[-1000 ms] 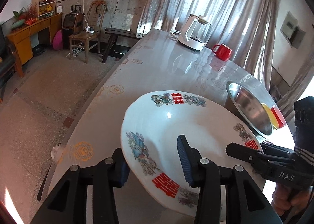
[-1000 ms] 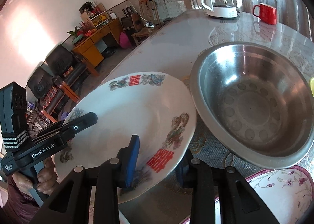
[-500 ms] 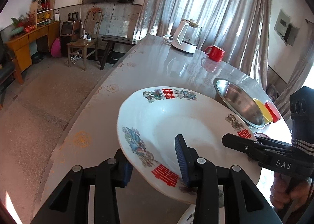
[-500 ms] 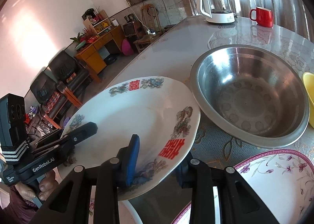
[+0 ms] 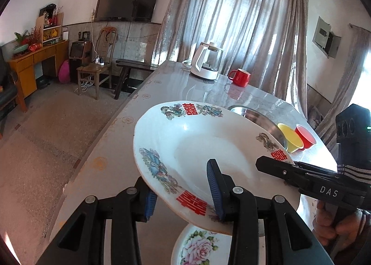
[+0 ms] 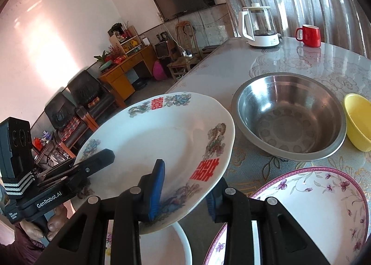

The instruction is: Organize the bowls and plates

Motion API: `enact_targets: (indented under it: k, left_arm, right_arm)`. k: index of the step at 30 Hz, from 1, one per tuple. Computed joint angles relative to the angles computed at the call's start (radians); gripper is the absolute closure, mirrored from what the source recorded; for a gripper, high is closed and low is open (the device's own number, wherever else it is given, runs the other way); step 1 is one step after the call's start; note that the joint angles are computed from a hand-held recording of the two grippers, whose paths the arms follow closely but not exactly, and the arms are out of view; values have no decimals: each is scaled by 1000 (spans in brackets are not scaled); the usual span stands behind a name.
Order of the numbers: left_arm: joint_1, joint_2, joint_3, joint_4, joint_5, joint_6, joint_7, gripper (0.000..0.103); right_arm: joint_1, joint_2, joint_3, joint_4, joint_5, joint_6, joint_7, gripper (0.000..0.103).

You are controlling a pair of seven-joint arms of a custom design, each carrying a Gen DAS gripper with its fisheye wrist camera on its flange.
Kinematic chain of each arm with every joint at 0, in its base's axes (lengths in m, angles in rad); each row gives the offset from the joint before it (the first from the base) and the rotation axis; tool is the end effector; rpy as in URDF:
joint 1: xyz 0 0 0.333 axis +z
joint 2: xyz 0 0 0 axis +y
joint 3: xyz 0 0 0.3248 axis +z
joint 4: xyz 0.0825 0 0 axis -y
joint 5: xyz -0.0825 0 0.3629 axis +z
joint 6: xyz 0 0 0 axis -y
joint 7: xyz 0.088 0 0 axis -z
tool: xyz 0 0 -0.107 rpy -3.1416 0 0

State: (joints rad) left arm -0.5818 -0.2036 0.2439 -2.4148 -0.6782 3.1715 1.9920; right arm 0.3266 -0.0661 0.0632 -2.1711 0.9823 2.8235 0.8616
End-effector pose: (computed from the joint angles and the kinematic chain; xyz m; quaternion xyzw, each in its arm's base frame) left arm 0.4765 -0.1003 0.5058 -0.6129 0.6451 -0.4096 0.2011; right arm 0.5156 0.1675 0.5071 -0.7175 0.5499 -0.0798 0.4201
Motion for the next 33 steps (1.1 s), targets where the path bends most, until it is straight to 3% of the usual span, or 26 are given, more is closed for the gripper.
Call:
enact_targets:
  k: [11, 20, 23, 30, 33]
  left_arm:
    - [-50, -107, -52, -80, 146, 34, -116, 63]
    - [-221, -114, -4, -90, 222, -14, -193, 61]
    - [-244, -98, -11, -82, 217, -61, -204, 61]
    - [-200, -17, -81, -21, 125, -166, -161, 61]
    - [-136, 13, -139, 0, 148, -188, -183, 60]
  right_arm:
    - [29, -235, -58, -201, 52, 64, -54, 72]
    - [-34, -450, -92, -415, -133, 69, 119, 72]
    - [-60, -498, -108, -472, -193, 50, 185, 72]
    - [-98, -501, -153, -527, -272, 28, 276, 72]
    - [-90, -479, -179, -527, -270, 26, 278, 72]
